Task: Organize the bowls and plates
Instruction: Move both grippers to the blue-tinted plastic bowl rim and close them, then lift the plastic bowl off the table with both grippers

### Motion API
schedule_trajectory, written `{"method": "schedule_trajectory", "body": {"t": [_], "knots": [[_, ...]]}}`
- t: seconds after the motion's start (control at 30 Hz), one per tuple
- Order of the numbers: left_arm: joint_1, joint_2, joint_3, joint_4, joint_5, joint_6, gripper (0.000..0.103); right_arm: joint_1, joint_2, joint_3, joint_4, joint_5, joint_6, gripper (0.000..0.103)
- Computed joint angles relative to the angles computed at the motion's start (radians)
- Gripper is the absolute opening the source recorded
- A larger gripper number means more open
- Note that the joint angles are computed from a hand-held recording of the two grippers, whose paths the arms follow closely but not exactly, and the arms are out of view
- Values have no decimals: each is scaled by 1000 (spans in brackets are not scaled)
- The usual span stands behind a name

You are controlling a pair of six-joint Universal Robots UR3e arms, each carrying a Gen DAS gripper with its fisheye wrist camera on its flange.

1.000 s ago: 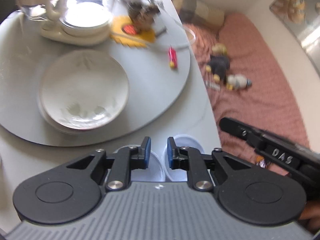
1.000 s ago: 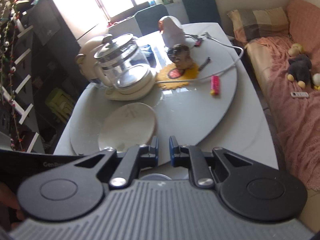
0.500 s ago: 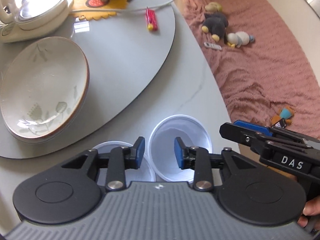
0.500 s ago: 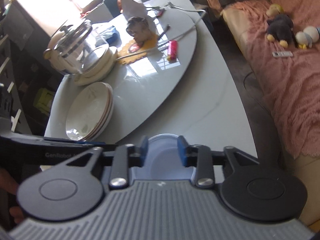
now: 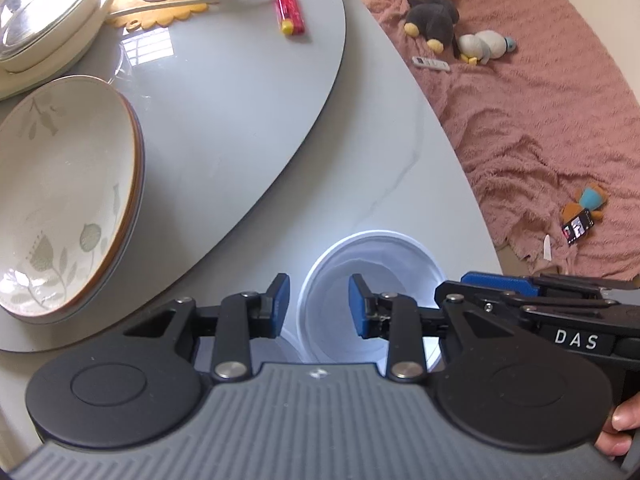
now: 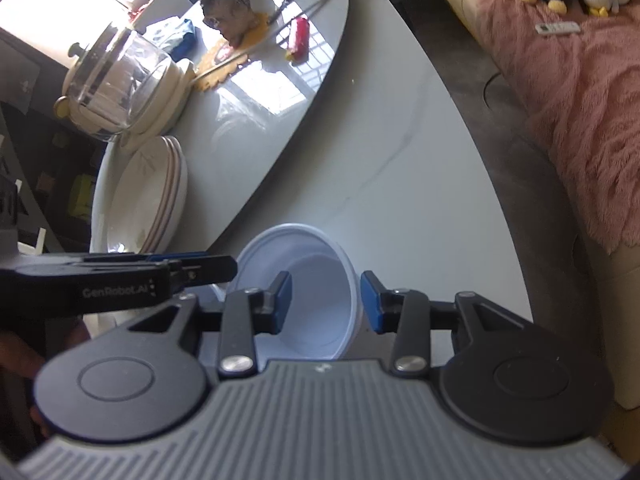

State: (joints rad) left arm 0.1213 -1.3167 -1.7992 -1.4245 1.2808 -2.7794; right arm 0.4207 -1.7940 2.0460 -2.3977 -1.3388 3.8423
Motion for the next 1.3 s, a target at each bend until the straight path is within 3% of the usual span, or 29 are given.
{"method": "schedule_trajectory", "body": {"t": [0.23, 0.43, 0.57, 0.73, 1.1, 1.3], "knots": [[-44, -41, -20, 69, 19, -23, 35, 1, -10, 42, 10, 4, 65, 33], [-52, -52, -53, 124, 32, -16, 21, -3, 4, 65, -7, 52, 89, 22], [-61, -48, -66, 148, 43, -18, 12, 24, 12, 39, 18, 28, 111, 21], [-57, -34, -60, 139, 33, -24, 12, 45, -9, 33, 40, -16, 122, 14], [2, 44, 6, 15, -22, -5, 12, 51, -76, -6, 96, -49, 124, 14], [73, 109, 92, -119, -89, 32, 12, 61, -107, -80, 164, -73, 135, 14]]}}
